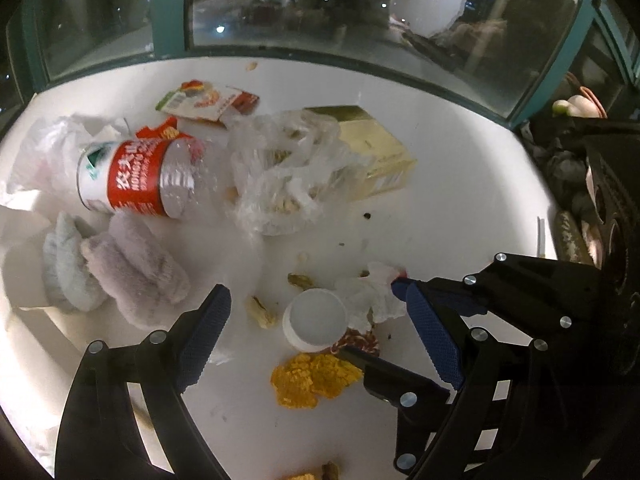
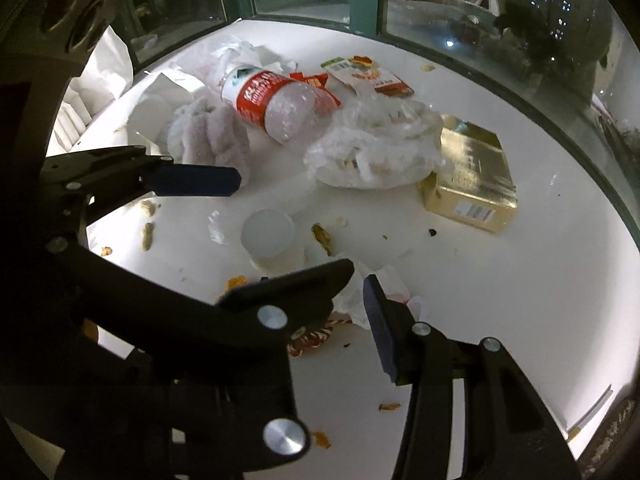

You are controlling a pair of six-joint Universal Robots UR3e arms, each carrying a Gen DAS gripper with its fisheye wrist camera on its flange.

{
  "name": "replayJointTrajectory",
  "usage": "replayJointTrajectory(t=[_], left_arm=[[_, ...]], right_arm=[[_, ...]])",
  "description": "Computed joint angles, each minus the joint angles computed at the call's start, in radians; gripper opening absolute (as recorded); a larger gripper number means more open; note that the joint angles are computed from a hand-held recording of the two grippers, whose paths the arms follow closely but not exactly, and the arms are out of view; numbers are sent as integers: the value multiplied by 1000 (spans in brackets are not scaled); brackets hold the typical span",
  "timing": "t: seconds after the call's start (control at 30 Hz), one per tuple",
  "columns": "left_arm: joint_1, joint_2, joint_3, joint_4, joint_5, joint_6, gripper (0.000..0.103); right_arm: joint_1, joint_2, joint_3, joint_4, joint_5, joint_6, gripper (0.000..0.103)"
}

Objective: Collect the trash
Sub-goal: 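Lower the left tool onto the white plastic cup and close on it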

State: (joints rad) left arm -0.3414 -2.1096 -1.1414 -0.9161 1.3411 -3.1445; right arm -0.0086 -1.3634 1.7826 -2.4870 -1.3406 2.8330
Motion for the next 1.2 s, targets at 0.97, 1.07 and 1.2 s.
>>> replayJointTrajectory(t=[0.97,1.07,1.2], left_arm=[[41,-74,1,-16,-98,29,30],[40,-60,-1,-12,-102,27,30],[37,-41,14,-12,-88,26,30]], right_arm=[[-39,85,1,-32,56,-93,11],[-37,82,-3,-29,46,-88,11],[-44,61,-10,-10,33,-73,10]])
